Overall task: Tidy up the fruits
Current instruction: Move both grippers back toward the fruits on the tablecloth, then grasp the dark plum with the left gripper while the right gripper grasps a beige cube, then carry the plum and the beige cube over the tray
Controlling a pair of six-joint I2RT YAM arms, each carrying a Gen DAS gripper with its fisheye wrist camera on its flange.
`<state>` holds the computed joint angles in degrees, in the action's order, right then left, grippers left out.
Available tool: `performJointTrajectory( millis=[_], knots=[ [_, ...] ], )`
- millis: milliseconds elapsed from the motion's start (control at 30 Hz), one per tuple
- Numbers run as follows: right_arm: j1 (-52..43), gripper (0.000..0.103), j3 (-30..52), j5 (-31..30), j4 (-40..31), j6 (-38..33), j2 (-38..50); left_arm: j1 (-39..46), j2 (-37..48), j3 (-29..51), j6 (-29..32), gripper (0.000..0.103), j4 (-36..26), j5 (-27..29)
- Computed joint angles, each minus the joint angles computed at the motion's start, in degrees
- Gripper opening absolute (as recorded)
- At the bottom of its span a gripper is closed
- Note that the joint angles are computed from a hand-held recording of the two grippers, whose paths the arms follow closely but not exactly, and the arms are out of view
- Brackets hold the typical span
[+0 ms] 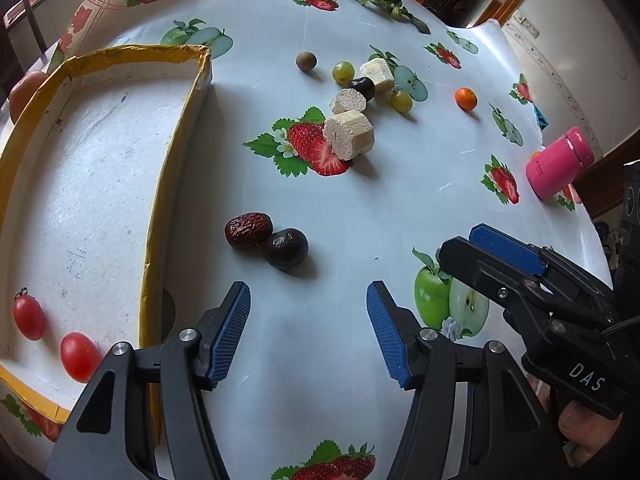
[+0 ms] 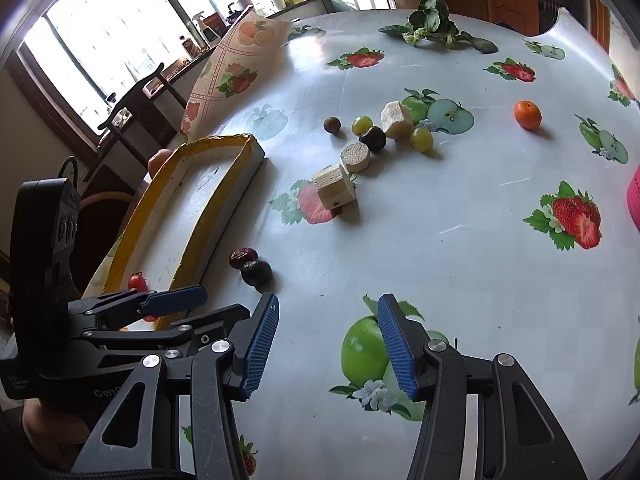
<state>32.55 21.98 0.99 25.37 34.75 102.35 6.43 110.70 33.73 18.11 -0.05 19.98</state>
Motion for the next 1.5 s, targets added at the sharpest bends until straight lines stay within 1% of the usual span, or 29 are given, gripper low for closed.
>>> performJointTrajectory(
  millis=[100,233,333,367,400,433,467,533,600,667,700,733,867,1067,1133,1233,1500],
  knots=[
    [-2.9,0.053,3.3,-2.1,0.3,-2.1,3.2,-0.6,3.6,2.4,-1.9,0.059,0.3,0.3],
    [-5.5,0.053,9.8,-4.0,-1.0,-5.2,8.6,-0.9,7.4,5.4,-3.5,0.059,0.4,0.2],
    [-6.9,0.053,15.4,-5.0,-2.9,-7.2,13.0,-1.6,8.1,6.0,-3.9,0.058,2.1,-0.3],
    [-7.3,0.053,17.2,-5.2,-3.7,-7.8,14.4,-2.0,8.2,6.1,-4.2,0.055,2.8,-0.9],
    [-7.6,0.053,19.0,-5.4,-4.5,-8.2,16.0,-2.3,8.4,6.1,-4.3,0.047,3.5,-1.4],
    [-7.8,0.053,20.6,-5.5,-5.1,-8.6,17.3,-2.5,8.5,6.2,-4.2,0.043,4.0,-1.6],
    [-8.1,0.053,22.1,-5.7,-5.6,-9.0,18.5,-2.3,8.7,6.4,-4.0,0.041,4.2,-1.4],
    [-8.3,0.053,25.0,-5.8,-6.9,-9.7,20.9,-2.1,8.9,6.5,-3.5,0.029,4.5,-1.7],
    [-8.3,0.052,27.3,-5.9,-7.9,-10.0,23.1,-1.9,9.2,6.8,-3.0,0.027,4.5,-1.7],
    [-8.3,0.048,28.9,-6.0,-8.6,-10.1,24.9,-1.7,9.2,7.0,-2.7,0.023,3.9,-1.3],
    [-8.2,0.038,29.4,-6.1,-8.9,-10.0,25.6,-1.6,9.1,7.0,-2.5,0.023,3.7,-1.1],
    [-7.9,0.035,28.7,-5.4,-8.0,-10.1,25.5,-1.4,9.0,6.8,-2.3,0.023,3.7,-0.8],
    [-6.6,0.033,26.5,-3.5,-7.6,-10.0,23.5,0.2,8.1,6.4,-1.3,0.022,2.2,1.2],
    [-5.4,0.031,18.5,-3.0,-3.7,-7.4,16.9,2.3,3.9,3.8,1.2,0.022,1.0,3.5],
    [-5.1,0.029,15.8,-2.9,-2.6,-6.3,14.5,3.0,2.5,3.1,1.8,0.022,0.3,4.0],
    [-4.4,0.028,12.4,-2.4,-1.7,-4.9,11.5,3.8,0.8,2.2,2.6,0.022,-0.5,4.5],
    [-0.6,0.028,6.8,0.6,-2.3,-2.1,4.7,6.9,-4.0,0.2,5.5,0.022,-3.0,5.9]
  ],
)
